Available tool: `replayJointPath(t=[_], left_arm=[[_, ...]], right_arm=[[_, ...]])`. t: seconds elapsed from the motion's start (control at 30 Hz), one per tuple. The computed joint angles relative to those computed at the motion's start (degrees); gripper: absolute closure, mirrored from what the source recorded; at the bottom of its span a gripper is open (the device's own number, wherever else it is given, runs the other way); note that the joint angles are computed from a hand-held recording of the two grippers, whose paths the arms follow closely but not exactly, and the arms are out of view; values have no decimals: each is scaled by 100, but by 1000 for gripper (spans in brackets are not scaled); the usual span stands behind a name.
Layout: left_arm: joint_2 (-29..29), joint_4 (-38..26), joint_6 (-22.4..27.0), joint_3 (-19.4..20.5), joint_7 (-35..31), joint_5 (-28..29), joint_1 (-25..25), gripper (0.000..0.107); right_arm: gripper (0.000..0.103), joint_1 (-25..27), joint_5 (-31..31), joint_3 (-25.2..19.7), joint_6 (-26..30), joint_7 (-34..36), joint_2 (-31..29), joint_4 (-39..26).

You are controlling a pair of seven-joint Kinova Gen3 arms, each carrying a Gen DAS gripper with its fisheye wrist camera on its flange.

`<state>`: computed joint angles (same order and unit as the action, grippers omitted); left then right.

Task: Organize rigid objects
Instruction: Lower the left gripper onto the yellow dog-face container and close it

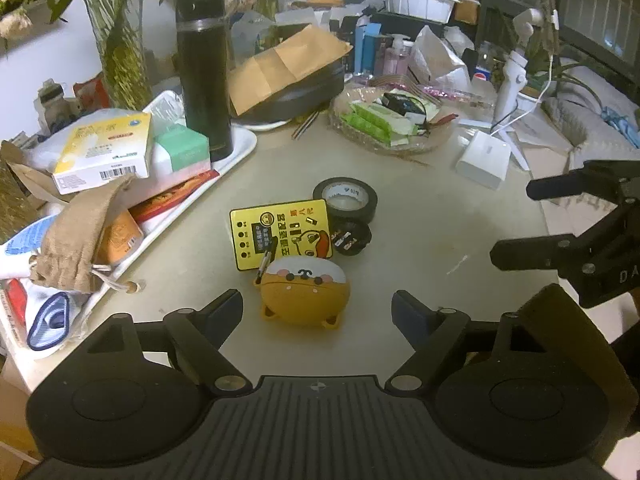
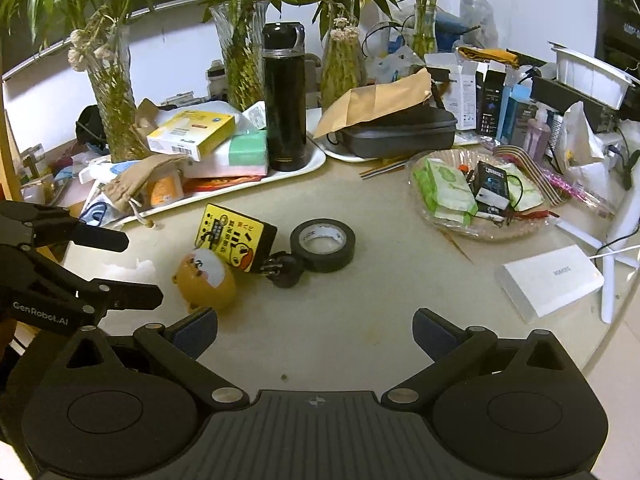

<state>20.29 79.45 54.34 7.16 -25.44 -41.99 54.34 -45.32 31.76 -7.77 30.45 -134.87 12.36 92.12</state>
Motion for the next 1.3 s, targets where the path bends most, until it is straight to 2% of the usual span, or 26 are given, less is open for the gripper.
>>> replayJointPath(t=[0.17,0.37,0.73,0.97,1.3], left_arm=[[97,-116,45,3,-305,153,-113,26],[125,-130,-173,1,-769,425,-348,26],[271,-350,-540,82,-2293,1863,-1154,24],[475,-570,-422,49,-2858,2437,-1379,24],[649,-833,-177,-26,-3294,2740,-1391,25]], right_arm=[[0,46,-47,31,-13,110,86,-108],[0,54,-29,128,-33,129,156,-192],[0,165,-175,233,-5,175,277,-329],[0,170,-229,267,17,226,298,-358],[0,178,-256,269,46,293,311,-382]])
